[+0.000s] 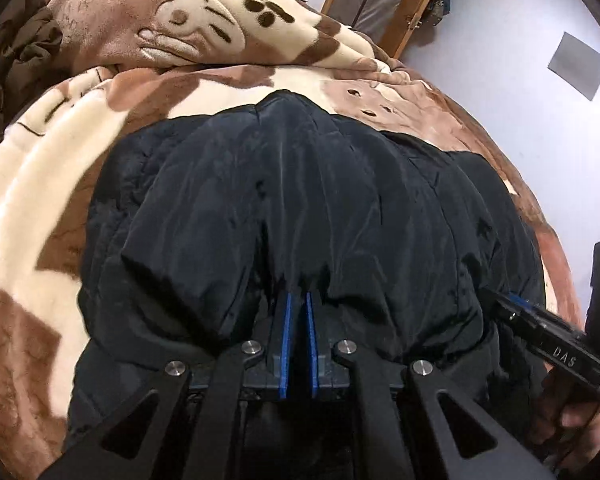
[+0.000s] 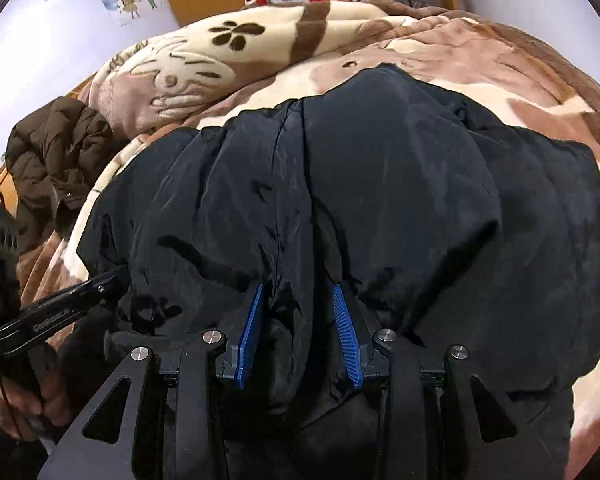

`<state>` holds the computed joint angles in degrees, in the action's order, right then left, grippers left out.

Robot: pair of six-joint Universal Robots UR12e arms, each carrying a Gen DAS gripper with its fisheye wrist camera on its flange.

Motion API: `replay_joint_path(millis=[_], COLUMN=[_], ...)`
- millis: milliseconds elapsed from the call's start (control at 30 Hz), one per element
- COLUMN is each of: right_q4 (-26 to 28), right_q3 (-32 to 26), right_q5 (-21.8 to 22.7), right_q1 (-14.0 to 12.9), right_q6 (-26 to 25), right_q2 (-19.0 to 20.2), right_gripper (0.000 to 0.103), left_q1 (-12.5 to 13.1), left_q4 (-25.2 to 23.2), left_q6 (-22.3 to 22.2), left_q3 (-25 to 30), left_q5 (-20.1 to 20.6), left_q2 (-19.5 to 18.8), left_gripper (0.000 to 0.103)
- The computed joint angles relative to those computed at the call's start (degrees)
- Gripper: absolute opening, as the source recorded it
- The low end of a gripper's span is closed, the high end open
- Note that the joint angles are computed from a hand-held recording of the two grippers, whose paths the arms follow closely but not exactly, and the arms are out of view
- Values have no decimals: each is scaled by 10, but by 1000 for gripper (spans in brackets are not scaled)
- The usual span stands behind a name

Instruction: Fold large clothes

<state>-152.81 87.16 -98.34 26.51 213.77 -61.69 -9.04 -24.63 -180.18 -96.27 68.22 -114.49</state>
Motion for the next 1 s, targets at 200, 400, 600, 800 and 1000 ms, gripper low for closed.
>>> replay_joint_path(millis=[200, 400, 600, 800, 1000], right_q4=[-57, 12, -45, -11, -97], right_q3=[-11, -46, 16, 6, 34], right_q5=[-68, -84, -50, -35, -51], right_q1=[2, -31, -52, -55, -19], right_q6=[-39, -5, 14, 36, 13], right_q2=[-10, 17, 13, 6, -35], right_gripper=[36, 36, 36, 36, 36], left_q1=[4, -8, -6, -8, 6], left_q4=[30, 24, 38, 32, 97], left_q6=[2, -5, -19, -18, -3], left_q3=[11, 92, 85, 78, 3], left_q5=[-5, 44, 39, 44, -26], left_q2=[12, -45, -76, -67, 1], left_gripper=[8, 8, 8, 8, 8])
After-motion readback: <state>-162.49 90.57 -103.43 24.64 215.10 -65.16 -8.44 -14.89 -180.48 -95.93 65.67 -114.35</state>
